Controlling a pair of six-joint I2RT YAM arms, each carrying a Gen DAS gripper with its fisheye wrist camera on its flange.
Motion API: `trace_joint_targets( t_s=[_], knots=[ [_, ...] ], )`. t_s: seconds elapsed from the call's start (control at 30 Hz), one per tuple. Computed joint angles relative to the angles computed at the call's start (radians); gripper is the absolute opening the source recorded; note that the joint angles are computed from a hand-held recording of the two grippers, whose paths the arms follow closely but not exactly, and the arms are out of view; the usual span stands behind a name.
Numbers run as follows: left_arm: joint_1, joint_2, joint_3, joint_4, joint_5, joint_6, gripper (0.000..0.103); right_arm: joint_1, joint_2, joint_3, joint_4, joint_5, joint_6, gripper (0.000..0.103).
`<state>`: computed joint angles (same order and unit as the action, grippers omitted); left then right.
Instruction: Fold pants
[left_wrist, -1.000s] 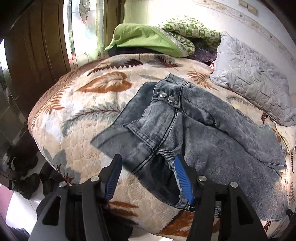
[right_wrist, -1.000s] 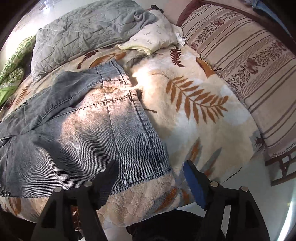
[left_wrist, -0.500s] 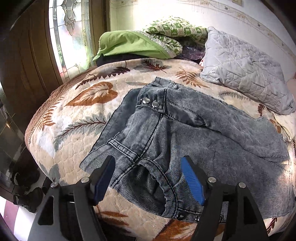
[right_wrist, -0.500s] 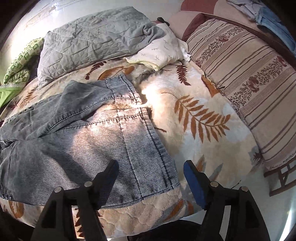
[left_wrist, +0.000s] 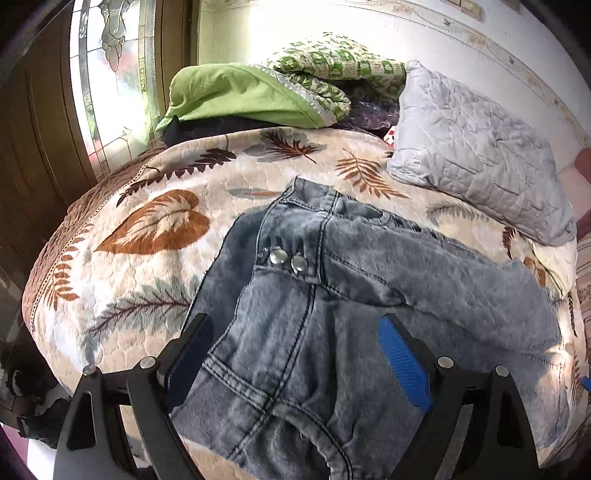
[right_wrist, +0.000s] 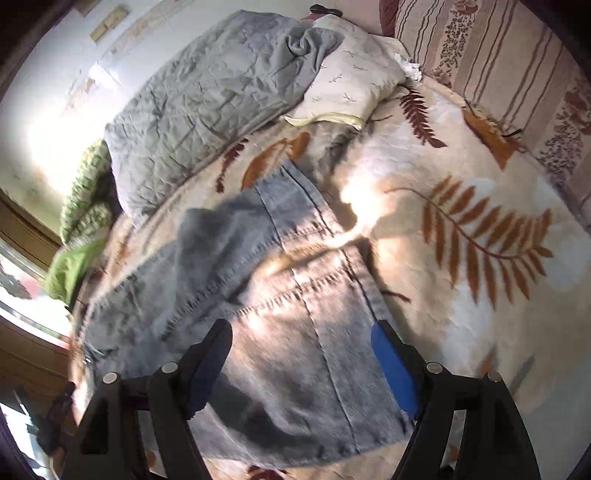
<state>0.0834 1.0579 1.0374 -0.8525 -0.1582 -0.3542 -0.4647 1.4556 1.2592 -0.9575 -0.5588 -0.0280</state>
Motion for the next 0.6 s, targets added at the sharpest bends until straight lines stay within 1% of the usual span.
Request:
trace_joint_targets(
  t_s=[0.07, 0.13, 0.2, 0.27, 0.33, 0.37, 0.4, 0.43, 0.47, 0.5, 0.53, 0.6],
  knots=[
    [0.101, 0.078, 0.031, 0.046, 0.093, 0.05, 0.091, 0.006, 0.116, 0.069, 0.034, -0.061, 0.101, 0.08],
    [0.169, 0.161, 0.069, 0.057, 0.174, 0.049, 0.091, 0.018, 0.259, 0.159, 0.034, -0.121, 0.172, 0.08],
    [0.22, 0.217, 0.084, 0.076, 0.265, 0.028, 0.091, 0.032, 0.359, 0.211, 0.042, -0.136, 0.235, 0.08],
    [0.234, 0.268, 0.093, 0.095, 0.301, 0.004, 0.091, 0.044, 0.426, 0.246, 0.069, -0.141, 0.279, 0.08],
    [0.235, 0.314, 0.094, 0.119, 0.311, -0.008, 0.091, 0.06, 0.464, 0.264, 0.108, -0.144, 0.307, 0.079],
    [0.229, 0.335, 0.095, 0.119, 0.306, -0.012, 0.091, 0.067, 0.485, 0.284, 0.106, -0.137, 0.313, 0.078],
    [0.221, 0.355, 0.097, 0.114, 0.288, -0.015, 0.091, 0.076, 0.507, 0.307, 0.093, -0.123, 0.316, 0.072],
    [0.217, 0.367, 0.091, 0.117, 0.28, -0.016, 0.091, 0.089, 0.52, 0.332, 0.072, -0.081, 0.295, 0.054],
    [0.215, 0.373, 0.084, 0.122, 0.276, -0.013, 0.091, 0.104, 0.522, 0.354, 0.048, -0.018, 0.254, 0.04],
    [0.21, 0.37, 0.079, 0.127, 0.267, -0.007, 0.091, 0.11, 0.512, 0.36, 0.046, 0.022, 0.221, 0.025],
    [0.207, 0.366, 0.08, 0.127, 0.259, 0.0, 0.091, 0.122, 0.491, 0.357, 0.046, 0.067, 0.203, 0.023],
    [0.207, 0.348, 0.083, 0.13, 0.247, 0.004, 0.091, 0.154, 0.409, 0.311, 0.085, 0.197, 0.149, 0.023]
  ],
)
